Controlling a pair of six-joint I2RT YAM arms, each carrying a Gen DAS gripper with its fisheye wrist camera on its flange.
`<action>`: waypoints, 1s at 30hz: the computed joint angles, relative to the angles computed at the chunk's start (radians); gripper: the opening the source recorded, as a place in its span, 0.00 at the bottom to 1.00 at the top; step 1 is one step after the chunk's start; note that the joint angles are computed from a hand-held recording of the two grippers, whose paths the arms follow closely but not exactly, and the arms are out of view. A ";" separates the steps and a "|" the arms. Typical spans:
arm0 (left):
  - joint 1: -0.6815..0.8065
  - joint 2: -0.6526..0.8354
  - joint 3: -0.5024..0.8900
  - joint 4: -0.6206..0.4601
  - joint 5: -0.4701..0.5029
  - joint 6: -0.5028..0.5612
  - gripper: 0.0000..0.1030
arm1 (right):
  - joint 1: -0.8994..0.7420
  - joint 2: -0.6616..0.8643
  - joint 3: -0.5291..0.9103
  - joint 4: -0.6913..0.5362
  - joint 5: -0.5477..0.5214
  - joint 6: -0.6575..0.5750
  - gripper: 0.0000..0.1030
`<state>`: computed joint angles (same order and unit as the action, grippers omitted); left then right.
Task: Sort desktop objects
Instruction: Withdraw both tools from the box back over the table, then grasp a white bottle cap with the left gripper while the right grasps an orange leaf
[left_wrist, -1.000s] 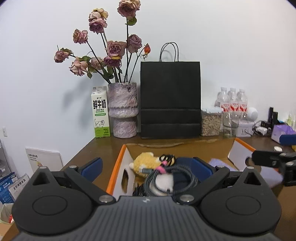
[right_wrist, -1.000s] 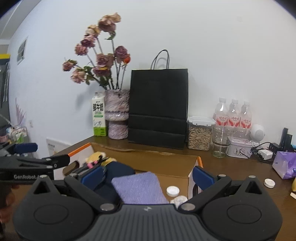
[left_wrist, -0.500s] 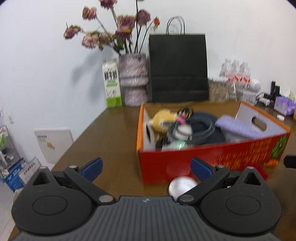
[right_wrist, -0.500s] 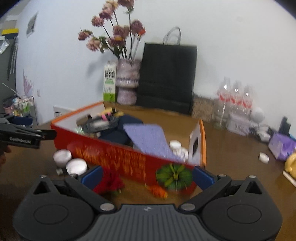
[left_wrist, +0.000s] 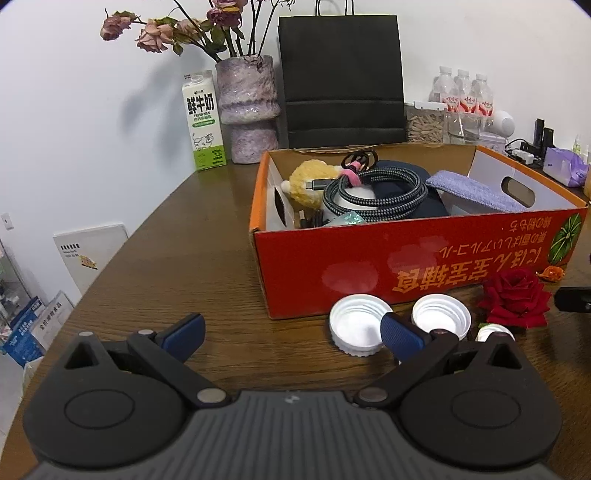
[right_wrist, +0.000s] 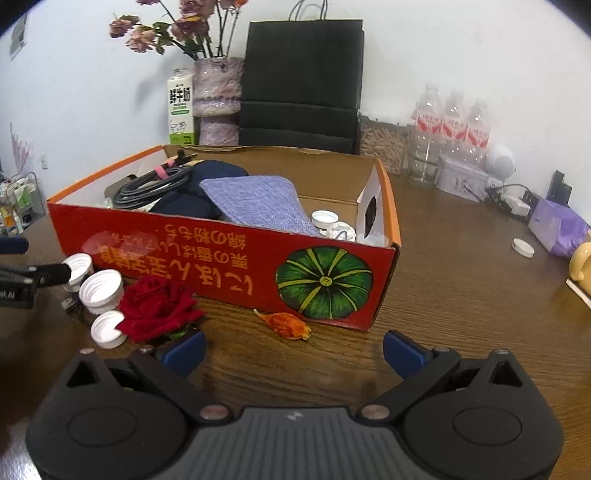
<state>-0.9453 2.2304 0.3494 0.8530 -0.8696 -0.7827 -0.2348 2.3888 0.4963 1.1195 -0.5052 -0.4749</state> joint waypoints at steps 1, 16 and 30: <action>0.007 0.003 -0.004 0.019 0.012 0.008 1.00 | 0.009 0.002 0.006 0.000 0.010 0.013 0.97; 0.063 0.039 -0.001 0.126 0.125 0.082 0.73 | 0.077 0.016 0.058 -0.043 0.041 0.080 0.71; 0.044 0.037 0.005 0.121 0.130 0.062 0.40 | 0.053 0.035 0.026 0.023 -0.032 0.055 0.16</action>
<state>-0.9008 2.2679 0.3540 0.9742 -0.7400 -0.7208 -0.1821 2.4237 0.5225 1.1429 -0.5372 -0.4194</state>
